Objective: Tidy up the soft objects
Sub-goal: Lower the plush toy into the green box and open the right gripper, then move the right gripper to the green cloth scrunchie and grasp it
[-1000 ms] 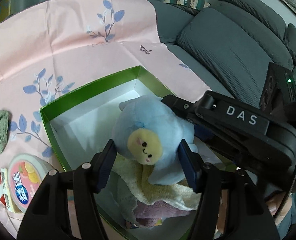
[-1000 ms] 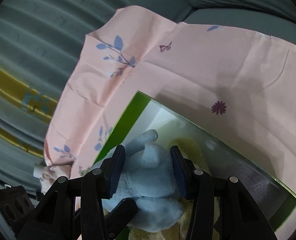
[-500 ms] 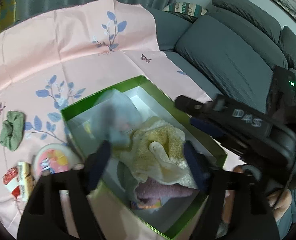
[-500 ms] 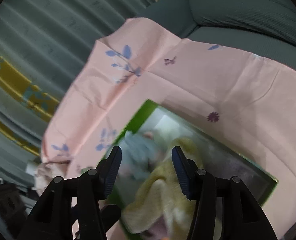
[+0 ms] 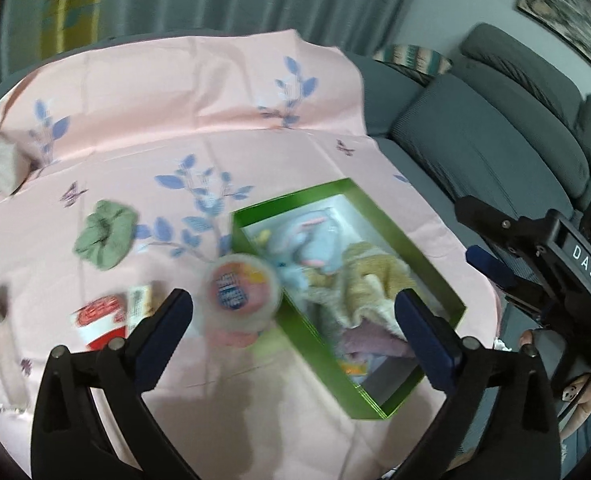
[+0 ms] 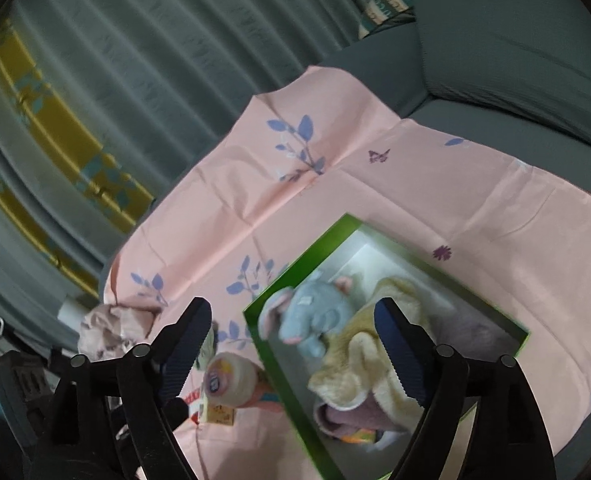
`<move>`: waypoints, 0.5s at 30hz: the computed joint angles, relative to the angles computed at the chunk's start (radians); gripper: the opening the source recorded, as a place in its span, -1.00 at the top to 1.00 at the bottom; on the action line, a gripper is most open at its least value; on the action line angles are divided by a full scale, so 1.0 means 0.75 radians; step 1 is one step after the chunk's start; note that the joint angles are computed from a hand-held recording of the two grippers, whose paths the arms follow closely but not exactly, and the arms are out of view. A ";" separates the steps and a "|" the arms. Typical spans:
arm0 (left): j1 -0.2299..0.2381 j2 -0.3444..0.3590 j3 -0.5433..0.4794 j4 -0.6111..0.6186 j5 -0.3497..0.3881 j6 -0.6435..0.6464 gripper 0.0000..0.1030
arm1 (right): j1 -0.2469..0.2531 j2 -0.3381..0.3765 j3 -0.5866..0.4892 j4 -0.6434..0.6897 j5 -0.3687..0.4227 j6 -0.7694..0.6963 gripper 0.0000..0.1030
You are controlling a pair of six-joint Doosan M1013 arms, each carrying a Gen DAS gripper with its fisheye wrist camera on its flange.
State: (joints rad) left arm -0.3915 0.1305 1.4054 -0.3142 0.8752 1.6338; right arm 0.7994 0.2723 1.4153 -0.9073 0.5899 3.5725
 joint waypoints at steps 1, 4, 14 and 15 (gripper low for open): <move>0.007 -0.005 0.005 0.012 0.002 -0.013 -0.97 | 0.002 0.011 -0.021 0.034 0.005 -0.053 -0.70; 0.020 -0.031 0.049 0.127 -0.040 -0.094 -0.97 | 0.014 0.047 -0.091 0.133 0.039 -0.220 -0.72; 0.179 -0.115 0.251 0.209 -0.097 -0.235 -0.97 | 0.063 0.186 -0.337 0.353 0.075 -0.674 -0.82; 0.198 -0.124 0.278 0.217 -0.110 -0.254 -0.97 | 0.066 0.203 -0.366 0.388 0.086 -0.723 -0.82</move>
State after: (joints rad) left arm -0.2431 0.0372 1.6136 -0.1513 0.7928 1.4435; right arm 0.8487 0.4243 1.1408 -0.6160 0.6542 3.0299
